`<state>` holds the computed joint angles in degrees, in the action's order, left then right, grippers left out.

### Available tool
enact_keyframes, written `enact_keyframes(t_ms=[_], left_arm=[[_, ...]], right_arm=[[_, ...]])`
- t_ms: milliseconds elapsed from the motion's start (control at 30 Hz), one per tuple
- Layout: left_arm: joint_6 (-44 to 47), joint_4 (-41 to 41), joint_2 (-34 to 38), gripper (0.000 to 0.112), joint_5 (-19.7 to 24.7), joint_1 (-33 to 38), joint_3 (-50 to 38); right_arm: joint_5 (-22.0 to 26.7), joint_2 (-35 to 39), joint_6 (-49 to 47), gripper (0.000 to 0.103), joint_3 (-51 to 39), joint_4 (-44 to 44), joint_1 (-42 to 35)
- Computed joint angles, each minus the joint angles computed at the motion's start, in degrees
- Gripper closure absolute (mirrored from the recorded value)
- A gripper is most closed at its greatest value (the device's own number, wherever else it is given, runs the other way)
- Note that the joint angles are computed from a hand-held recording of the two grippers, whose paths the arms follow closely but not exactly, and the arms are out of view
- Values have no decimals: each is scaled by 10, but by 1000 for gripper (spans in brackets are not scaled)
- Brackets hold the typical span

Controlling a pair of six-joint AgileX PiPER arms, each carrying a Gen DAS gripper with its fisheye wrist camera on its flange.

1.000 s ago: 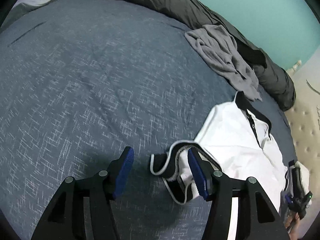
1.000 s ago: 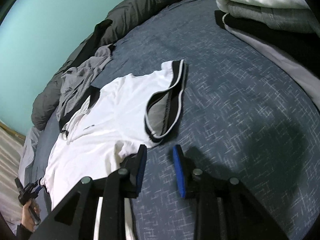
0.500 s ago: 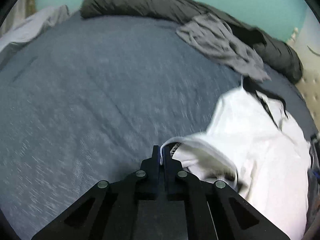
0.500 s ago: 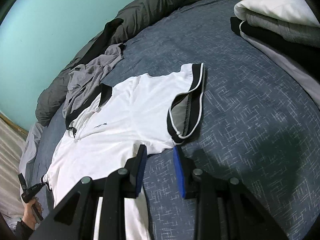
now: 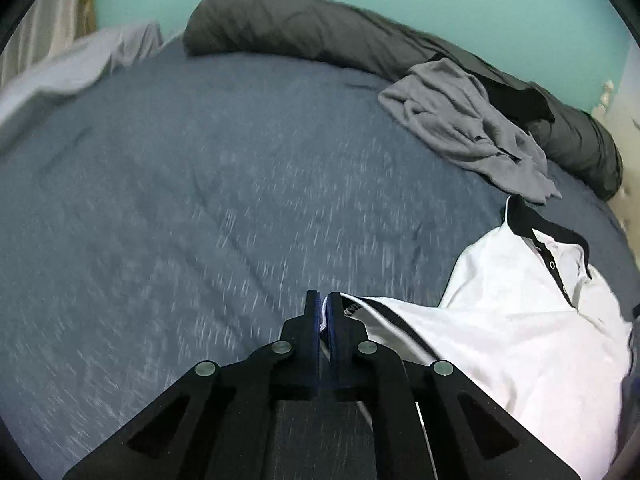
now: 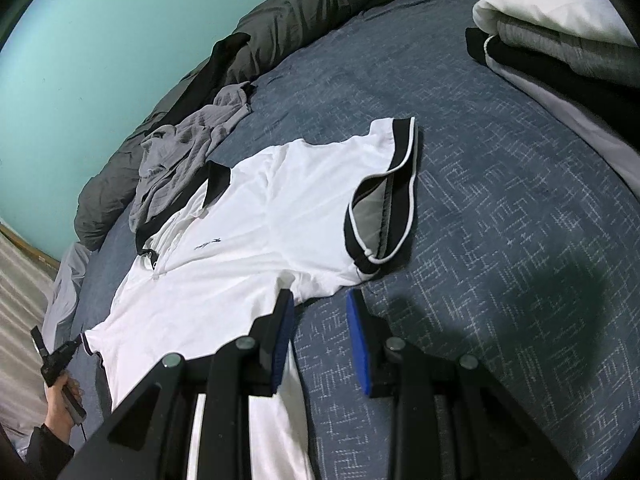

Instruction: Fold clothes

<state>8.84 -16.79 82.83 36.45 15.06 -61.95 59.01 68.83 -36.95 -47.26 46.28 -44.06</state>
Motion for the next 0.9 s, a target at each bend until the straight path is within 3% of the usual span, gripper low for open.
enact_keyframes(t_ms=[100, 200, 267, 500, 600, 667, 900], left_arm=[[31, -49, -28, 104, 2, 31, 32], [121, -131, -56, 88, 31, 56, 60], [145, -130, -68, 80, 40, 38, 71], [135, -121, -22, 77, 31, -27, 53], [173, -169, 1, 82, 42, -21, 46], [180, -170, 10, 111, 46, -26, 44], [239, -204, -48, 111, 61, -10, 84]], right_arm=[[10, -4, -4, 76, 1, 6, -5], [19, -8, -9, 76, 2, 10, -9], [22, -10, -10, 76, 3, 11, -9], [20, -21, 0, 76, 15, 10, -3], [23, -28, 4, 76, 16, 7, 1], [27, -32, 4, 76, 17, 5, 0], [35, -39, 2, 76, 27, 6, -11]])
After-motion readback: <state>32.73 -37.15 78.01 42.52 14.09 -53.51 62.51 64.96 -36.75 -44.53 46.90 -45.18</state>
